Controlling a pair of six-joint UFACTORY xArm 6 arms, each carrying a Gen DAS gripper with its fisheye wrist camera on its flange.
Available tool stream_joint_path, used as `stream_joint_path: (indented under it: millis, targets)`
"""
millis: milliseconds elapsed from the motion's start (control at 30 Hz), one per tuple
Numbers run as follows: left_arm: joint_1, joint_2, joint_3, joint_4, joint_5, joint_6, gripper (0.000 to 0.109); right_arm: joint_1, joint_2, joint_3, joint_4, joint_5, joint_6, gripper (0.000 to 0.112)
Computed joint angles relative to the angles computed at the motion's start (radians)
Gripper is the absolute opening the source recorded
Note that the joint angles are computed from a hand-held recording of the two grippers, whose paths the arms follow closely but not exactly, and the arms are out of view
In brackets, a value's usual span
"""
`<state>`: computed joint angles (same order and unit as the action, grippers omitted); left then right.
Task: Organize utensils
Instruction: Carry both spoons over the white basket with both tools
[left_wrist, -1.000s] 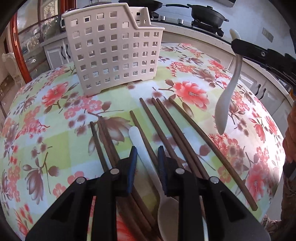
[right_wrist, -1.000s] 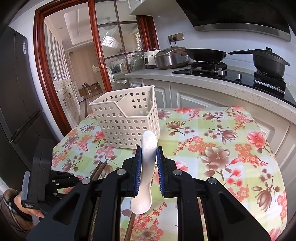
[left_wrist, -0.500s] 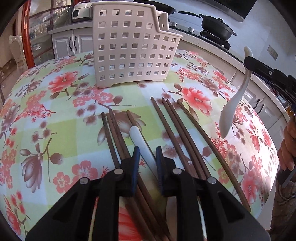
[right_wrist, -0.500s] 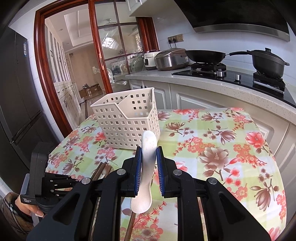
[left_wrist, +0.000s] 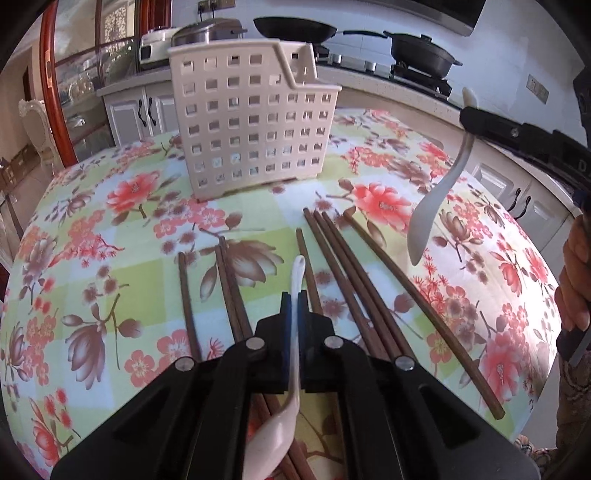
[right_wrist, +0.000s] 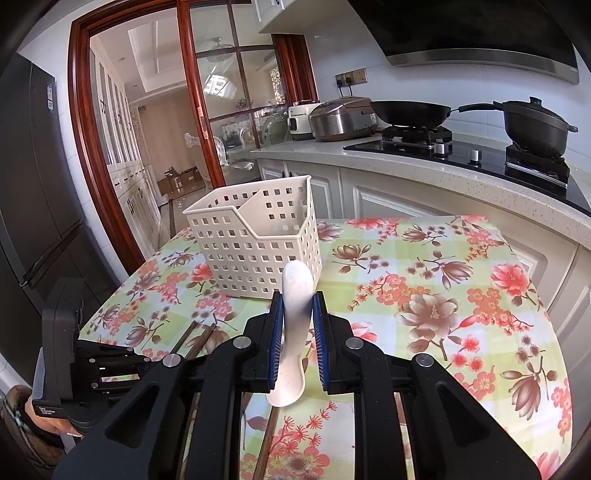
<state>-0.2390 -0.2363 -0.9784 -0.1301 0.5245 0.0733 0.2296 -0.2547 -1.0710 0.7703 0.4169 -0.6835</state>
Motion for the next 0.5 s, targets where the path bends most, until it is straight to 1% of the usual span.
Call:
stream_joint_path:
  millis: [67, 200, 300, 333, 433, 500]
  targets:
    - [-0.003, 0.006, -0.001, 0.064, 0.001, -0.038, 0.003, 0.002, -0.003, 0.003, -0.005, 0.0, 0.002, 0.017]
    - [-0.006, -0.01, 0.004, 0.034, -0.035, -0.025, 0.003, 0.002, -0.01, 0.008, -0.01, -0.003, 0.005, 0.017]
    - [0.008, -0.037, 0.006, -0.062, -0.087, 0.006, 0.003, 0.0, -0.009, -0.003, -0.003, -0.003, 0.004, 0.017]
    - [0.013, -0.046, 0.004, -0.112, -0.107, 0.032, 0.003, 0.001, -0.004, -0.012, 0.002, -0.004, -0.001, 0.017]
    - [0.019, -0.052, -0.021, -0.208, -0.14, 0.079, 0.003, 0.012, 0.017, -0.046, -0.006, -0.014, -0.009, 0.017]
    - [0.02, -0.04, -0.064, -0.279, -0.148, 0.126, 0.003, 0.016, 0.037, -0.08, 0.005, -0.005, -0.024, 0.017]
